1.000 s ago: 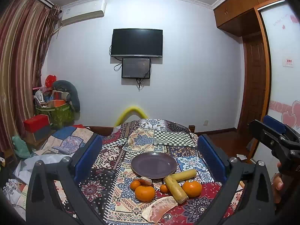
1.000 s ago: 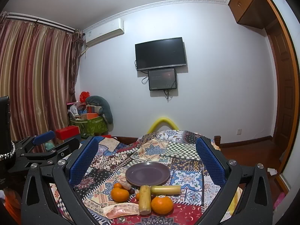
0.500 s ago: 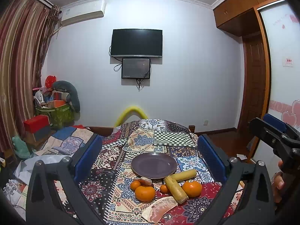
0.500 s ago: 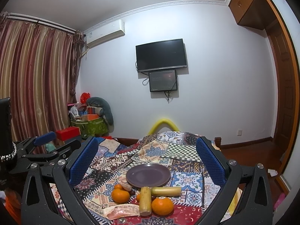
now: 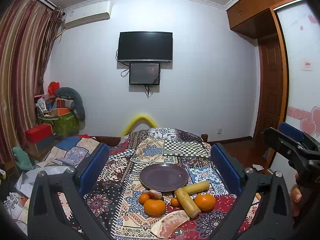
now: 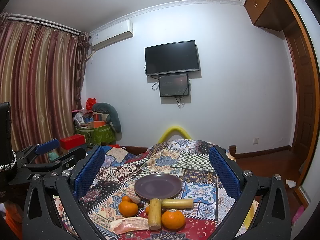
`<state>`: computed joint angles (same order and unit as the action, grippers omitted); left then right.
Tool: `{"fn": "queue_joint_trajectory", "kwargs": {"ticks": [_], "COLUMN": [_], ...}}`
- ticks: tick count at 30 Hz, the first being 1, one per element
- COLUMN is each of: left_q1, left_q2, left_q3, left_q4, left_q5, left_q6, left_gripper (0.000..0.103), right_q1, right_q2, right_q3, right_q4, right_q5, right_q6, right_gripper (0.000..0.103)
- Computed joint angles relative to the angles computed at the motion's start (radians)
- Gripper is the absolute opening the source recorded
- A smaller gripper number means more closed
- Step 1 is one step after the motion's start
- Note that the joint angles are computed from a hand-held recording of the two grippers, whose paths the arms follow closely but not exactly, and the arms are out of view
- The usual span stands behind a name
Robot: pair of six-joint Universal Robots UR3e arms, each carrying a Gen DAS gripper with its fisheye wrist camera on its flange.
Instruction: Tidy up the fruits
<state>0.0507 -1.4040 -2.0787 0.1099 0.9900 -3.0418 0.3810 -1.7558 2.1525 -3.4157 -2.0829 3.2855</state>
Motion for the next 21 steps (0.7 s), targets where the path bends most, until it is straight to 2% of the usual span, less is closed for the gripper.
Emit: {"fn": "queue_joint_trajectory", "kwargs": {"ticks": [9,15,21], "left_q1": [-0.016,-0.043,-0.083], "left_q2": [-0.022,-0.107,-0.251], "left_q3": [0.027,0.063,0.161], "left_q4": [-0.024,-0.044,-0.134], "left_q5": [0.02,0.036,0.1], "left_q6": [0.006,0.044,0.072], "left_gripper": [0.103,0.103,0.103], "right_q1": [-0.03,-0.076,-0.215], "right_q2": [0.001,0.01,0.013], "right_q3": [0.015,0.036,0.087], "right_q4": [0.003,0.049,0.152], "right_q5": [0.022,0.034,0.185], "right_q6": [0.011,0.031,0.043], "right_gripper": [0.103,0.103,0.103]}}
